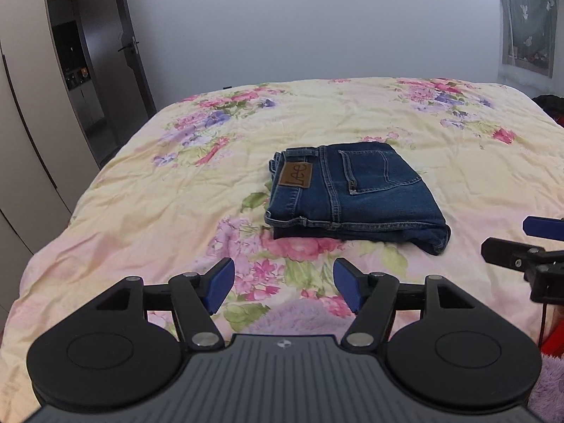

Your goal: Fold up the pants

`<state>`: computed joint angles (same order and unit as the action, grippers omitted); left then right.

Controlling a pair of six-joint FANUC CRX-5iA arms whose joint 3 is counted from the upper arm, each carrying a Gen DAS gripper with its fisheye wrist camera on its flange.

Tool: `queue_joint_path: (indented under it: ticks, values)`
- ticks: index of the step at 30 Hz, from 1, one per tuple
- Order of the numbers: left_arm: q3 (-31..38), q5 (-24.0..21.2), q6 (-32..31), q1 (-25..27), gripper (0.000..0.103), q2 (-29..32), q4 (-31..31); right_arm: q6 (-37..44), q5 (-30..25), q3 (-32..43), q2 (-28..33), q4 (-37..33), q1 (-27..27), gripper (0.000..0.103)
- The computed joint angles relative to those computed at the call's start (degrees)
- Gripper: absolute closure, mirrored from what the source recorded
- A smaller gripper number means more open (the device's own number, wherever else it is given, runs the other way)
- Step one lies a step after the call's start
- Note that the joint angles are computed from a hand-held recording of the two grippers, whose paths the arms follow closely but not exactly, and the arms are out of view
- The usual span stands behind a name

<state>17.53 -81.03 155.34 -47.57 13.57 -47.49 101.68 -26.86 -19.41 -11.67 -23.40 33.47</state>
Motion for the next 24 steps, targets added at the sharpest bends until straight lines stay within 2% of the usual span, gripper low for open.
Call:
queue_joint_path:
  ticks: [1,4,5,8,12,17,24]
  values:
    - [-0.04,0.44,0.19,-0.13,0.027,0.32,0.1,-2.06,1.38,-1.35,-0.42,2.5,1.04,0.022]
    - [1.83,-0.75,-1.37,-0.41,0.027,2.49,0.26,-14.09,5.57,-6.41,-1.47,15.86,4.96,0.022]
    - [2.39,-1.16,-1.91,-0.29,0.027,3.03,0.57,-16.19,5.57,-6.97,-1.43,17.83,5.38,0.022]
    - [2.69,-0.57,-1.55,-0.02,0.027,3.53,1.77,-13.42,3.32,-5.4,-0.67,14.21,4.58,0.022]
    - [2.5,0.52,-1.07,0.27,0.027,3.63,2.99,-17.68,5.01,-7.06,-0.9,19.05,5.59,0.022]
    - [2.91,0.25,-1.4,0.21,0.027,3.91,3.2,-14.71,3.89,-5.87,-0.89,14.85,4.28,0.022]
    - [3.62,-0.12,-1.57,-0.18,0.027,4.3,2.82,-13.81,3.85,-5.76,-1.12,13.63,3.96,0.022]
